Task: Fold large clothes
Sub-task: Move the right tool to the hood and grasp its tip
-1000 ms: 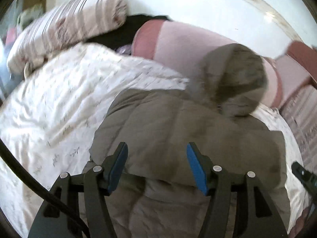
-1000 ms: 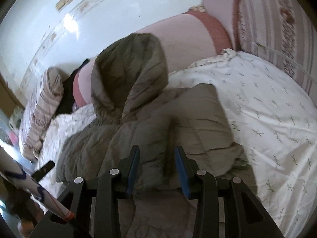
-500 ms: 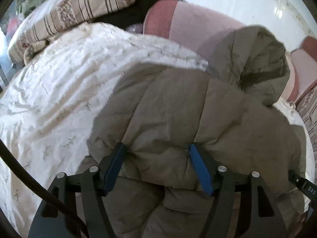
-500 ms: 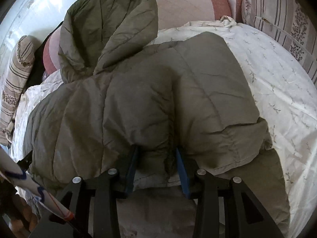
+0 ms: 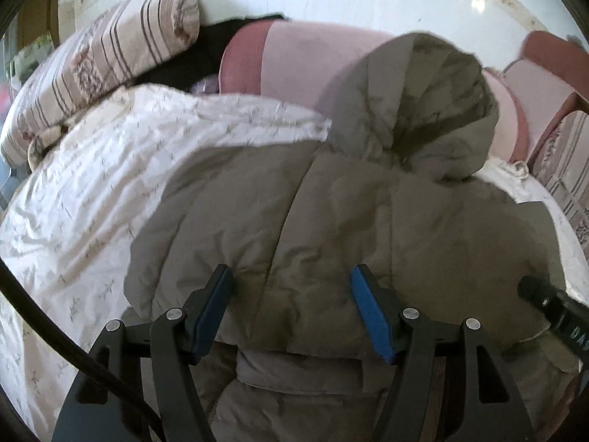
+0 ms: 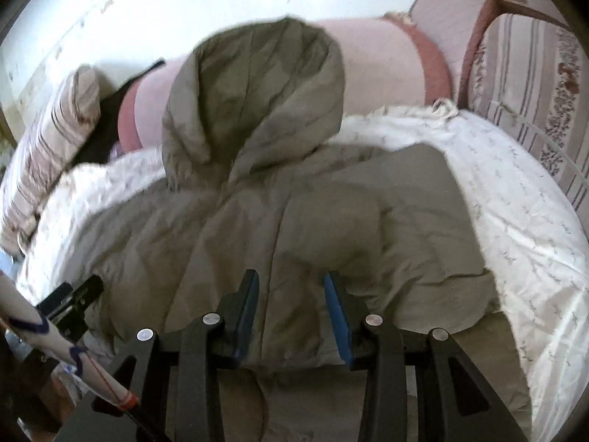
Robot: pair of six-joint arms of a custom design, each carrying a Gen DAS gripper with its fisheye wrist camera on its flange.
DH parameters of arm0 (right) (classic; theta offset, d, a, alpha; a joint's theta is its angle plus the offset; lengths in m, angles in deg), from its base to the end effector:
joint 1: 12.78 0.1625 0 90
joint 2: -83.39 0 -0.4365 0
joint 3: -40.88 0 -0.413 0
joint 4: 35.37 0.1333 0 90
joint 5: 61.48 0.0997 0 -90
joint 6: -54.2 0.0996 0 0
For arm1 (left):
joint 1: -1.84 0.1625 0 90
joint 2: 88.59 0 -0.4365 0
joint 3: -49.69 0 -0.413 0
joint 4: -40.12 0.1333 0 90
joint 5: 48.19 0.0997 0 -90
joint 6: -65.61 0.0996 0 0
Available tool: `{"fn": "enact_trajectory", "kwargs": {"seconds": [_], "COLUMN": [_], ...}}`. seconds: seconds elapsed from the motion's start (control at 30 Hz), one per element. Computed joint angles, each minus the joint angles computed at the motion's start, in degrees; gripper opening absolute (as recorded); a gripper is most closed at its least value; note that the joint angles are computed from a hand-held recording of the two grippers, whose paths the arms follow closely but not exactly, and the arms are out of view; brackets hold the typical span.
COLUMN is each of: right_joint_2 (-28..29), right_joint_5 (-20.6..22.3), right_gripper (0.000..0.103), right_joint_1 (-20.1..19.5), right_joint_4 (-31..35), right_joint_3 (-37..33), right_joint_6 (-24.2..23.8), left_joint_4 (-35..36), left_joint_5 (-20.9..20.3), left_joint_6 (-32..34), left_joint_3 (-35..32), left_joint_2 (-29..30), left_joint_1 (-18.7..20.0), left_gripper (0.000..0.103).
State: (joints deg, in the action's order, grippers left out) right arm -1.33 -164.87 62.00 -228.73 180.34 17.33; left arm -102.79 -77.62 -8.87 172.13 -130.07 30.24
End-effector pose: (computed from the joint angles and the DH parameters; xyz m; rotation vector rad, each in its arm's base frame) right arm -0.0032 -0.4315 0.2707 0.3302 -2.4140 0.8621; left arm -0.2972 -0.4109 -0.0463 0.0703 2.1638 -0.9602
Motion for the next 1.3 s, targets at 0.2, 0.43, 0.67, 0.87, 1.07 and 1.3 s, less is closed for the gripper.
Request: {"fn": "enact_trajectory", "kwargs": {"seconds": [0.2,0.43,0.67,0.87,1.07,1.3], "right_joint_2": [3.23,-0.93,-2.51,0.39,-2.64,-2.03], "right_joint_5": [-3.96,0.29,3.41,-0.5,3.86,1.93], "right_gripper": [0.041,0.041,0.041,0.041,0.041,0.041], "right_joint_1": [-0.18,-0.27,1.06,0.57,-0.99,-1.34], "right_joint_4": [1.08,-0.89,-2.22,2.02,3.36,3.04], "right_joint_3": [-1.59,1.13,2.9,0.94,1.81,1.19], "right_joint_6": [0.33,-0.05,-2.61,-0.79,0.07,1.35], "left_joint_4": [2.02,0.46,2.5,5.44,0.45,6.59], "left_joint_5": [-0.51,2.49,1.42,0.07,2.24,-1.5], "left_joint_6": [-1.01,-2.35,-1.66,-1.59,-0.24,-1.58], "left_joint_3": [-0.6,0.84,-0.58,-2.04,-0.26,-2.65], "left_joint_2": [0.26,-0.74,-0.11,0.67,-0.14,0.04], "left_joint_1": [0.65,-2.01,-1.33,-0.47,-2.28,-0.19], "left_gripper": [0.072,0.071,0.071,0.071,0.071,0.071]}}
